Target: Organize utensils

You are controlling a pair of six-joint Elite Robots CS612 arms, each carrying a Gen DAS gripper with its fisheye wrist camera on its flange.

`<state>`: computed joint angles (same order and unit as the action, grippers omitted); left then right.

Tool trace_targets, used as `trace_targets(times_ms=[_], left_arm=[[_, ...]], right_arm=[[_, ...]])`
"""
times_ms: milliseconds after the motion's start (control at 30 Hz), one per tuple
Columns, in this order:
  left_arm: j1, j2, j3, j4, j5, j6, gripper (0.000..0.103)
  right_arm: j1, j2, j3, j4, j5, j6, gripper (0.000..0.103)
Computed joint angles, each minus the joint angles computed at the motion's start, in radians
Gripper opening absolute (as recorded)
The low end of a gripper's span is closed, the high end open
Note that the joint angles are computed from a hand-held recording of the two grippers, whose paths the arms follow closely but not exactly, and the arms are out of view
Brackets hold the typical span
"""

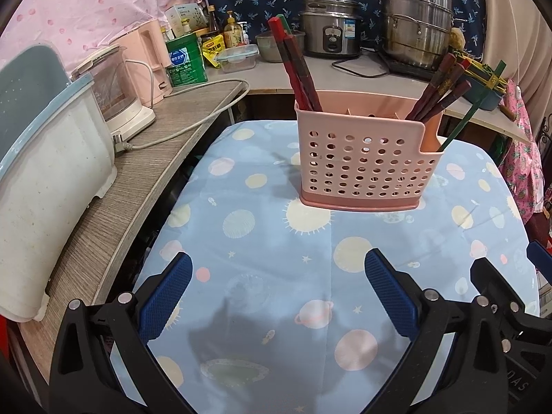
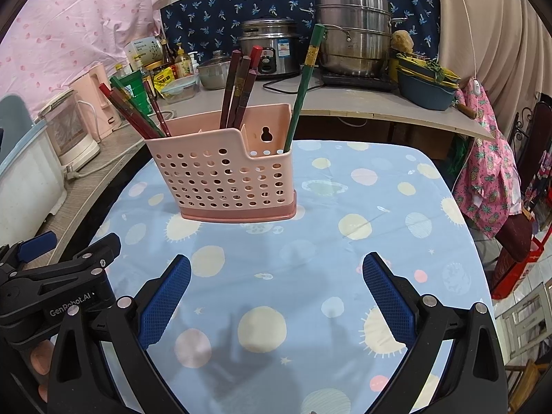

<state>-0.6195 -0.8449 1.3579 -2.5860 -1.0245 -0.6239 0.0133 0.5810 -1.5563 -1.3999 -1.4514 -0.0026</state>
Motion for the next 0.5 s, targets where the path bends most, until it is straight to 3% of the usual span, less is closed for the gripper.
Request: trace_targets(times_ms=[500], left_arm=[[-0.001, 0.005, -0.006, -0.004, 0.015, -0.001, 0.096]], right_arm=[[-0.002, -0.001, 0.004, -0.001, -0.001, 0.001, 0.096]])
